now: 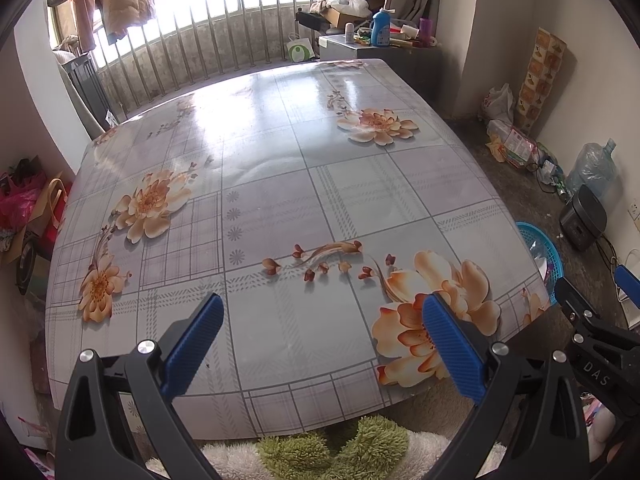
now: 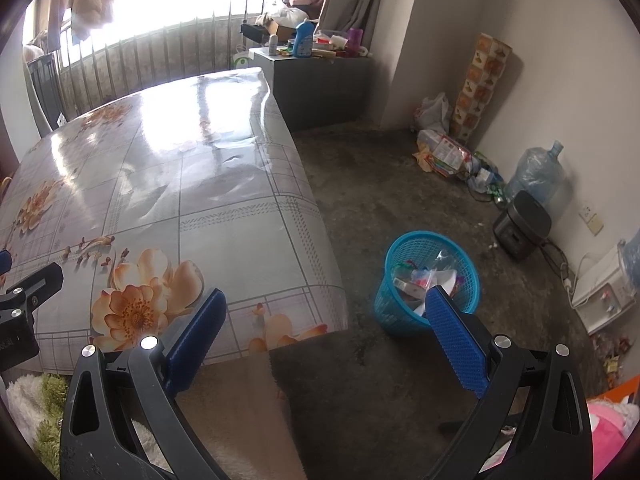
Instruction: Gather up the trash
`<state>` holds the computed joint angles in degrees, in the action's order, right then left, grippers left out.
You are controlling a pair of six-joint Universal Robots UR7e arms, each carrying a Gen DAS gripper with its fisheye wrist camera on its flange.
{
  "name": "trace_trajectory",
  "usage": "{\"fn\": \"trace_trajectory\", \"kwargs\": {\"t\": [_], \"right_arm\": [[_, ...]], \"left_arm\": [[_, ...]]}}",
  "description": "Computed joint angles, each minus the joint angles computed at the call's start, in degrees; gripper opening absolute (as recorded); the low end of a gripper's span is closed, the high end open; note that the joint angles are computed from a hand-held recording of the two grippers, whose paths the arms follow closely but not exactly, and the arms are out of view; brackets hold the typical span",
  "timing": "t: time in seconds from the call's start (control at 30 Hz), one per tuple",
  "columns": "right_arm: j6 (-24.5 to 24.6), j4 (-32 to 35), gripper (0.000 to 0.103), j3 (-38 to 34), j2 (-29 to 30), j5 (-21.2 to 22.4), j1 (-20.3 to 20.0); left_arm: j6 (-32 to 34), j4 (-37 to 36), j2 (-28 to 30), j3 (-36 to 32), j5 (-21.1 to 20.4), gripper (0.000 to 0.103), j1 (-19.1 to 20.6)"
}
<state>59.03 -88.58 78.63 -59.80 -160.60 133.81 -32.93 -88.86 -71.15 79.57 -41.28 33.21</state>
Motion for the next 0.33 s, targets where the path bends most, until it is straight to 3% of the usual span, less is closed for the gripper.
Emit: {"fn": "trace_trajectory", "kwargs": {"t": [0.33], "right_arm": [[-0.12,-0.19,0.096,0.22,-0.15,0.02,-0.01]], "left_arm": [[0.02,0.41,0.11,-0.15,-0.14,0.098,0.17]]}}
